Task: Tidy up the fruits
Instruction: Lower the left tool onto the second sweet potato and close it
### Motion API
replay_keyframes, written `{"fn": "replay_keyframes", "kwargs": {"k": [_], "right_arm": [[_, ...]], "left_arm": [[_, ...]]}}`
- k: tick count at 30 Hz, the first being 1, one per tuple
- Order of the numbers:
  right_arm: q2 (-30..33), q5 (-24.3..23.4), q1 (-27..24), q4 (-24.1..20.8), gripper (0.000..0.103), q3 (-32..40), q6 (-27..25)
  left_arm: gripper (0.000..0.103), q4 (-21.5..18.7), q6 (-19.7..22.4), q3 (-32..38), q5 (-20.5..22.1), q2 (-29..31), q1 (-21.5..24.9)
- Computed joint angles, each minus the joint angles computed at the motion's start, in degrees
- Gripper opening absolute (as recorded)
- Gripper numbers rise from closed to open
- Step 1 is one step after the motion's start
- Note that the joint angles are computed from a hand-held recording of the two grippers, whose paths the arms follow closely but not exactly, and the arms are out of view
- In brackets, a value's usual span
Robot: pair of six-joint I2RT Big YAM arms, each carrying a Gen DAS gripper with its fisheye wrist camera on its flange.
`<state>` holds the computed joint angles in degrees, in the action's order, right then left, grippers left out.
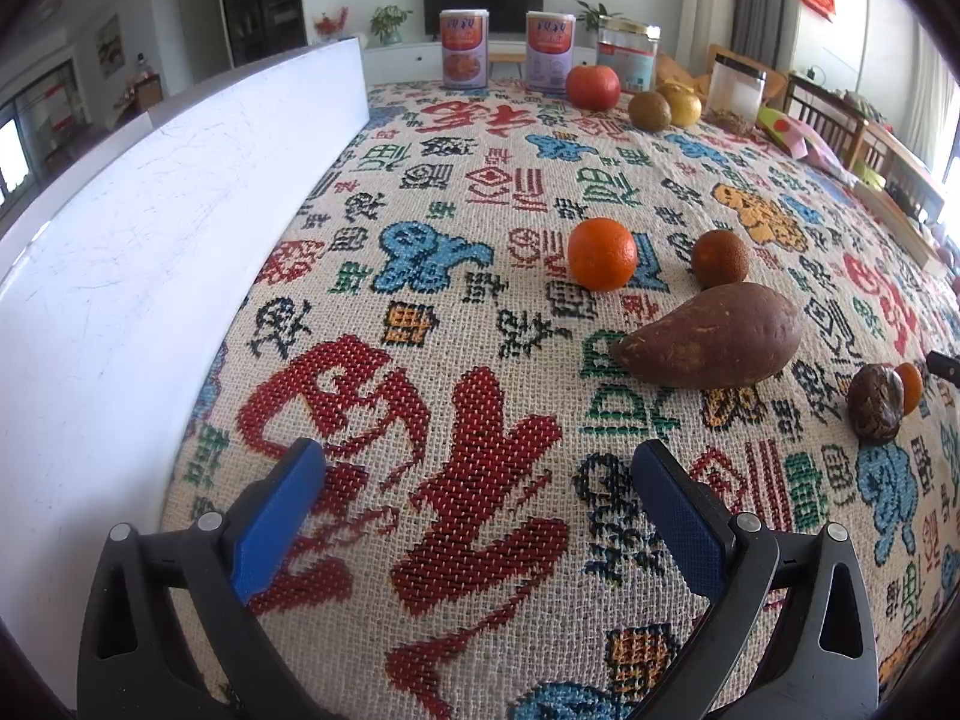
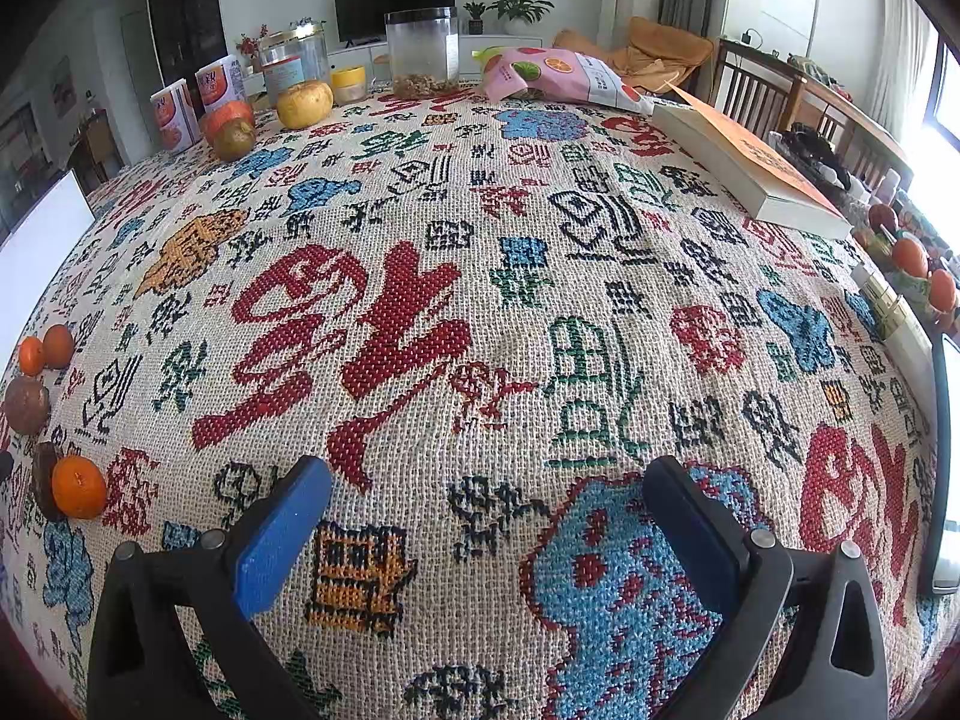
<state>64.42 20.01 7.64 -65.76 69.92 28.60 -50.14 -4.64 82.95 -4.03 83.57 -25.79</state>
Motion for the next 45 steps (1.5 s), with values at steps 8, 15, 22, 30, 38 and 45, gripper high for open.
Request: {"fn": "replay_keyframes", "kwargs": {"k": [8, 15, 22, 30, 38, 45], "right_arm": [[0.0, 0.0, 0.0, 0.0, 0.103, 0.0, 0.0], [0.0, -0.1, 0.0, 0.0, 0.103, 0.0, 0.0], [0.0, -0.1, -0.1, 0.1, 0.103, 0.0, 0.0], [0.0, -0.1, -0.1, 0.1, 0.103, 0.0, -0.1], [0.0, -0.1, -0.1, 0.1, 0.103, 0.0, -0.1], [-0.1, -0.1, -0.1, 0.1, 0.103, -0.1, -0.1]], "left_arm": [[0.103, 0.1, 0.0, 0.0, 0.0, 0.0, 0.0], [0.103, 0.2, 0.0, -0.2, 0.1, -0.1, -0.1], [0.101, -3.9, 2.2, 2.8, 3.3, 1.2, 0.4], [0.101, -9.6, 15.3, 14.4, 11.3, 6.6, -2.6], [0.067, -19.0, 21.0, 21.3, 13.0, 13.1, -4.2], [0.079, -19.6, 20.8, 20.2, 17.2, 10.9, -4.2]]}}
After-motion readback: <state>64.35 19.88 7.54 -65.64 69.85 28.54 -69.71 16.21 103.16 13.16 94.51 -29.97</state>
